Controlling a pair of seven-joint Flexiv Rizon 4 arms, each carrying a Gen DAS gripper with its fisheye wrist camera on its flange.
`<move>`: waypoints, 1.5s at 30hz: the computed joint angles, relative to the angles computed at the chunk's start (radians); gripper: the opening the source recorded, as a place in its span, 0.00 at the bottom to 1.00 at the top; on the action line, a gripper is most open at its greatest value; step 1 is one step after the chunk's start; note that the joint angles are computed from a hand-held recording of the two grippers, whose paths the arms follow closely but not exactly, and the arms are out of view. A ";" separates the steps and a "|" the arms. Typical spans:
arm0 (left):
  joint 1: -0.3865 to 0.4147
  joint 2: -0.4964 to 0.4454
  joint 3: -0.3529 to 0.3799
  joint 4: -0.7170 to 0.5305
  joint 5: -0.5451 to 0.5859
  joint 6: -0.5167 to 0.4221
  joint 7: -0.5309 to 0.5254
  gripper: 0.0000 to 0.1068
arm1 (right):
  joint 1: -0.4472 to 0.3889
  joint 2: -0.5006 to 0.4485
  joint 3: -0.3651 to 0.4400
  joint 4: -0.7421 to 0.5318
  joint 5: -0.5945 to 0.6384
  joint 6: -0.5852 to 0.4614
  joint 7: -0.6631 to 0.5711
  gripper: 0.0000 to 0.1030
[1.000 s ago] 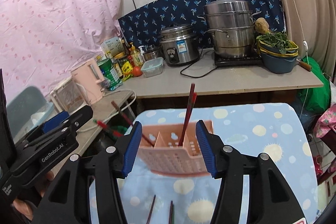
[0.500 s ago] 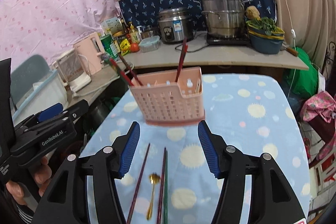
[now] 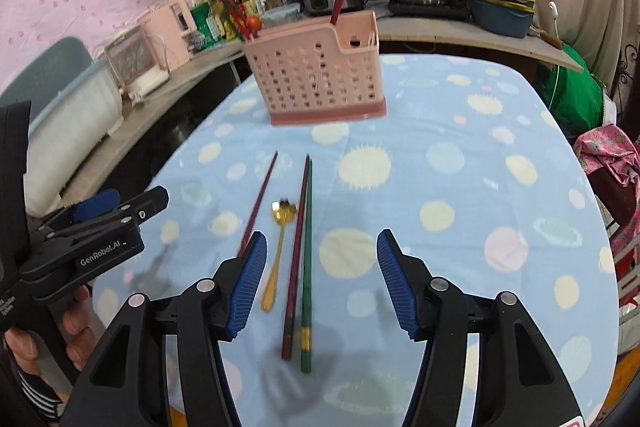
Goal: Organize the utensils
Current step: 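Grasp a dark red chopstick with the left tool while the right tool grasps the green chopstick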
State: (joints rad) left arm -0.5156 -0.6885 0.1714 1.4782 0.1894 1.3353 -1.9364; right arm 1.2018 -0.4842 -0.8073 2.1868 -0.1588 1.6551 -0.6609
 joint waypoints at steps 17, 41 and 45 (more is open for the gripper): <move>0.028 -0.009 -0.075 0.091 -0.054 -0.024 0.091 0.70 | -0.076 -0.033 0.136 0.018 -0.075 -0.042 0.060 0.22; 0.063 -0.033 -0.148 0.099 -0.141 -0.057 0.196 0.64 | -0.119 -0.054 0.180 0.011 -0.123 -0.039 0.090 0.07; 0.062 -0.035 -0.150 0.101 -0.152 -0.055 0.206 0.57 | -0.117 -0.054 0.179 0.010 -0.120 -0.039 0.089 0.07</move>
State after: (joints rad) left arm -0.4534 -0.7233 0.0215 1.5790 0.0374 1.2800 -1.7302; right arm 1.0849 -0.5387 -0.6282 2.1972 -0.2791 1.6156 -0.5715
